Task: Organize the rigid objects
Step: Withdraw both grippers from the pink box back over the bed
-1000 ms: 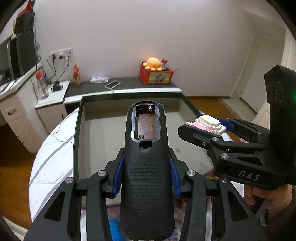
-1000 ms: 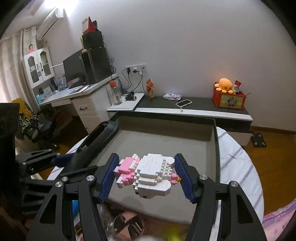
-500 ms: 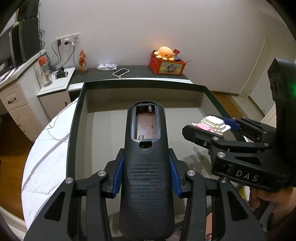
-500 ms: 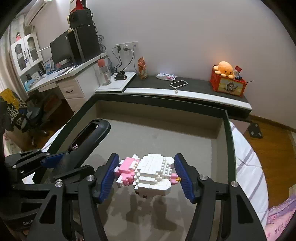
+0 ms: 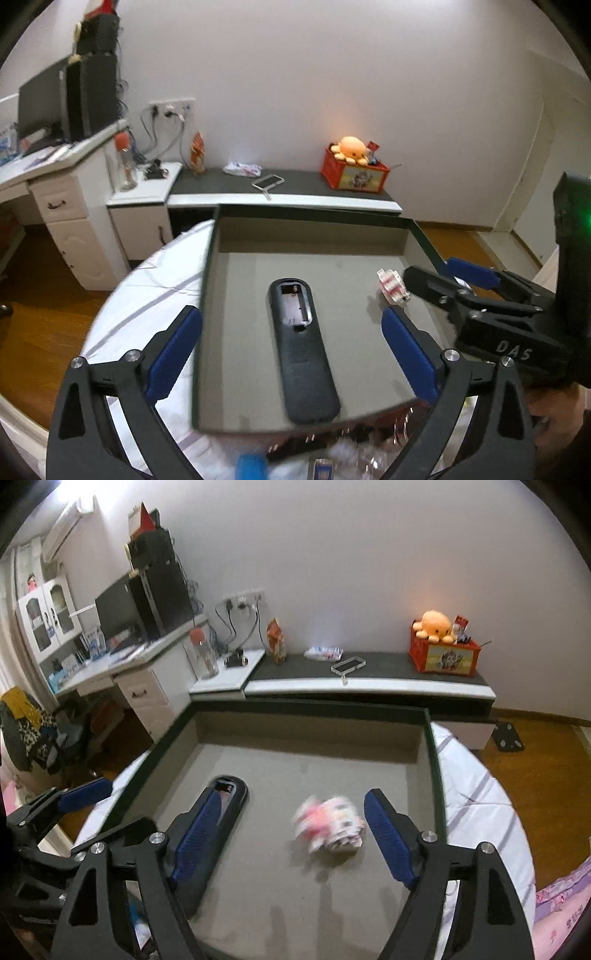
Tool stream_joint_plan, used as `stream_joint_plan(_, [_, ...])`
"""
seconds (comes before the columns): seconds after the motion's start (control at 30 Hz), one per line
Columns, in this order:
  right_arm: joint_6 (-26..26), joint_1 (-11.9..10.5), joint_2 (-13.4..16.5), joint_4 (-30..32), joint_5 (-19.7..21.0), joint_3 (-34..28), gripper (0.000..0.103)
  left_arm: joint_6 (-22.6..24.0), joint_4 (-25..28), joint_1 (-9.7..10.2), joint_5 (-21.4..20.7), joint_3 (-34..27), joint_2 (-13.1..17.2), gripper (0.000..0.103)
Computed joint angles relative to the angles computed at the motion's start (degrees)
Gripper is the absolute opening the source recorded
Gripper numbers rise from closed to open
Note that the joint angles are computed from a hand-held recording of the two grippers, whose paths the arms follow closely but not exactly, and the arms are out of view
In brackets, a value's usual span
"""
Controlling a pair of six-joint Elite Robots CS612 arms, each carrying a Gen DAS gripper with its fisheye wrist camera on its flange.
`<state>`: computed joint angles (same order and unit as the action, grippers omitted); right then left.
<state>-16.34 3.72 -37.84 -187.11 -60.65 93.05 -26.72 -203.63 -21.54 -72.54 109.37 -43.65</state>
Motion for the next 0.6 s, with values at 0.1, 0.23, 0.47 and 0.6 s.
stream_joint_plan(0.1, [0.87, -0.56, -1.39, -4.64, 0.53, 3.06, 0.081, -0.14, -3.56, -1.19, 3.29, 3.34, -1.56, 0.102])
stream_joint_plan(0.23, [1.52, -1.78, -3.21, -11.69, 2.18, 7.62, 0.081, 1.16, -8.34, -3.10, 7.08, 7.66, -3.23, 0.103])
stream_joint_plan(0.47, [4.46, -4.54, -5.10, -28.86, 2.99, 16.17, 0.082, 1.48, -17.17, -6.49, 10.26, 15.36, -5.60, 0.103])
stream_joint_plan(0.6, [4.12, -6.24, -6.08, -32.68, 4.34, 20.27, 0.083, 2.42, -20.10, -8.36, 9.92, 19.41, -6.15, 0.103])
